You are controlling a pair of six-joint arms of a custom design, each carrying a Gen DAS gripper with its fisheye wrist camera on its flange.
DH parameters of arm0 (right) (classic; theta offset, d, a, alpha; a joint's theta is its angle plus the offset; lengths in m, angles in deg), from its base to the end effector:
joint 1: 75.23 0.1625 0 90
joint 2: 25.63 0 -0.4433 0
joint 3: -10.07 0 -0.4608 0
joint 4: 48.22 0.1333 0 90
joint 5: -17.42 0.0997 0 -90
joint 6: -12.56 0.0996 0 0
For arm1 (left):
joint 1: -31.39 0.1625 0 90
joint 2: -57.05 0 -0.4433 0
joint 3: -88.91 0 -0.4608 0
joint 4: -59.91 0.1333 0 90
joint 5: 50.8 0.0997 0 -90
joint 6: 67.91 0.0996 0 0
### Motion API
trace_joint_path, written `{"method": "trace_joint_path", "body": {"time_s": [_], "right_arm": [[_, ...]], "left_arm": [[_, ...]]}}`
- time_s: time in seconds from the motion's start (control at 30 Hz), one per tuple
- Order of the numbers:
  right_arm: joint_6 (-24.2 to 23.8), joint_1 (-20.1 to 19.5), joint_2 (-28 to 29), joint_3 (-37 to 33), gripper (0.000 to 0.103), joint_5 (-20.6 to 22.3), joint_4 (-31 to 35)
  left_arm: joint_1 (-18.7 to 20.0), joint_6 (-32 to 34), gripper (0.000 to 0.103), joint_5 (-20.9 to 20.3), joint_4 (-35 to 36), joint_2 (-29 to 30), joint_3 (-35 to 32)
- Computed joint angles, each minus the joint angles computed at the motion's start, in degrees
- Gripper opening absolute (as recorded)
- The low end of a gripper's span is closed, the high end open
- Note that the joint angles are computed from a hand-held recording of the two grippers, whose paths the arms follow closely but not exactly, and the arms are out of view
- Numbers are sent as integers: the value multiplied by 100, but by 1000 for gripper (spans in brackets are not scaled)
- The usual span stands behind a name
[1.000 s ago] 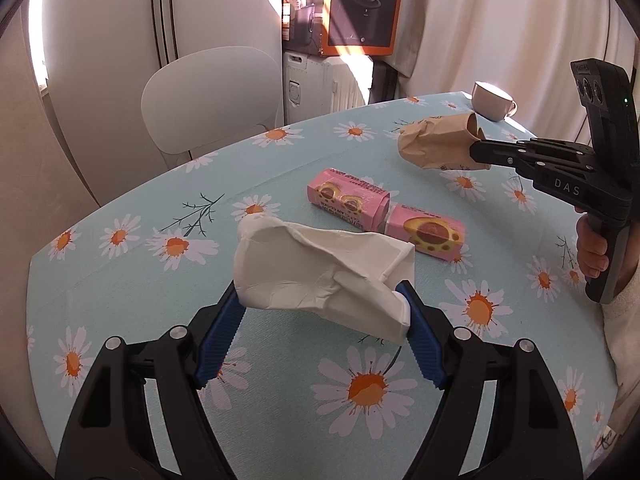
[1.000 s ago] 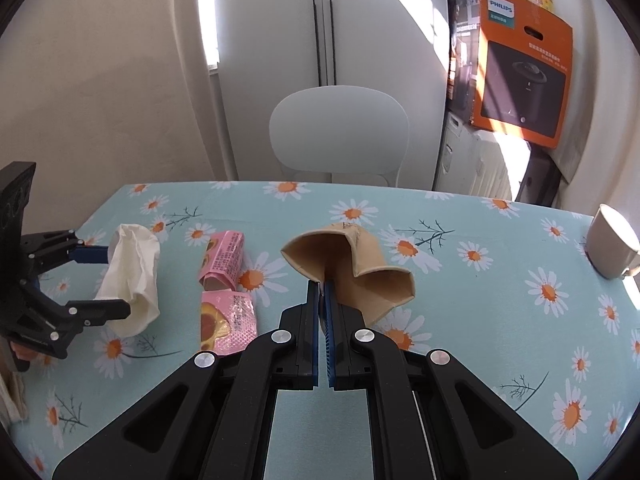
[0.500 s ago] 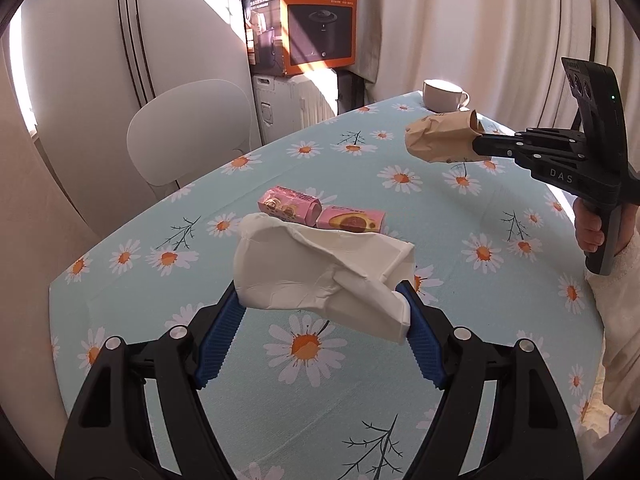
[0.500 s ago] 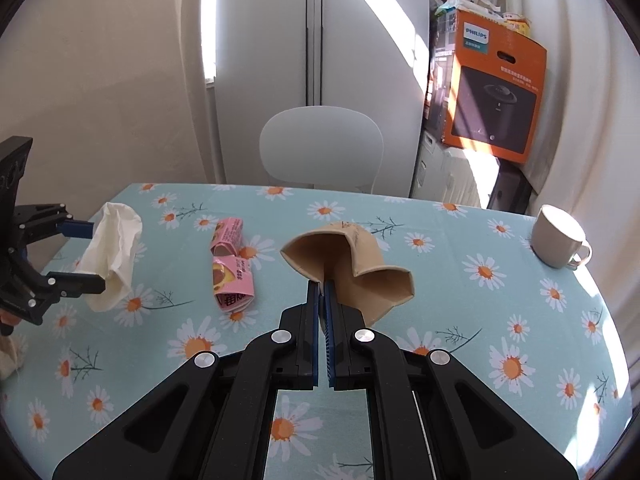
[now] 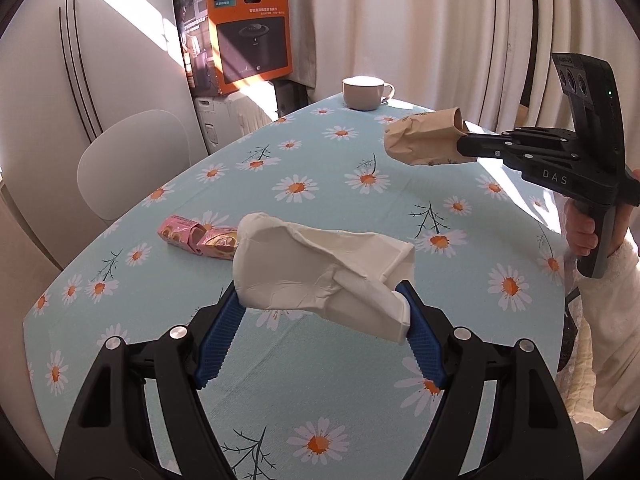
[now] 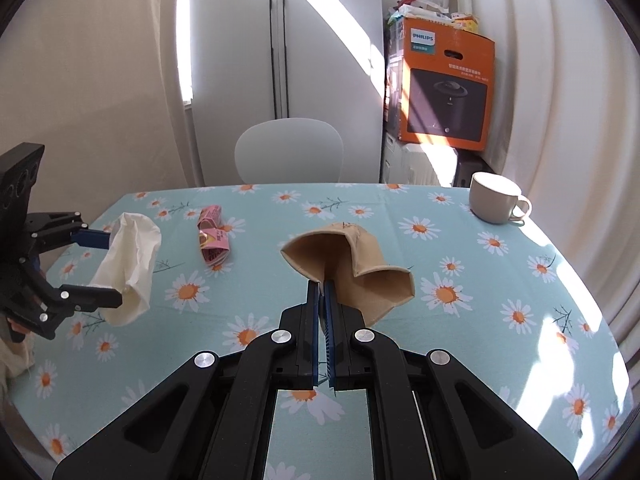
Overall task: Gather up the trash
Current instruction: 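Carry the held sleeve and napkin over the black trash bag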
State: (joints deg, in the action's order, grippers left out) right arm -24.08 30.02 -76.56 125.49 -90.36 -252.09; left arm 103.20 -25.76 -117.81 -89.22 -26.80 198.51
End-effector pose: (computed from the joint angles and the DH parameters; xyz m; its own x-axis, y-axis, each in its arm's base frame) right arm 0.2610 -0.5660 0.1047 -0.6839 -0.3964 0.6125 -0.7221 0.4880 -0.4904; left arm -0.0225 -0.6202 0.3813 -0.5232 0.5941 -0.6110 0.8252 0.5323 -0.1890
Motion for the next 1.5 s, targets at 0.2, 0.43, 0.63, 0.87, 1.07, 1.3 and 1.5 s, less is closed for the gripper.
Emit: {"method": "trace_joint_path", "body": {"time_s": [0.2,0.43,0.63,0.87,1.07,1.3,1.5], "right_arm": [[-45,-135,-460,690,3,-3,-463],[-144,-347,-991,1448,3,-12,-1003],[-221,-553,-1399,2021,3,-49,-1388],[-315,-802,-1754,2601,3,-182,-1965],[-286,-1243,-2275,3231,3,23,-2396],[-341,-1857,-2782,4025,3,321,-2887],[-566,-2321,-2885,4609,3,404,-3439]], "left_arm": [[-273,-25,76,-189,-73,-77,361],[-525,3,76,-520,-15,-105,667],[-735,101,76,-835,60,-205,961],[-967,111,76,-1057,167,-118,1139],[-1191,181,76,-1290,296,-36,1319],[-1433,162,76,-1477,442,183,1476],[-1703,221,76,-1490,531,387,1678]]}}
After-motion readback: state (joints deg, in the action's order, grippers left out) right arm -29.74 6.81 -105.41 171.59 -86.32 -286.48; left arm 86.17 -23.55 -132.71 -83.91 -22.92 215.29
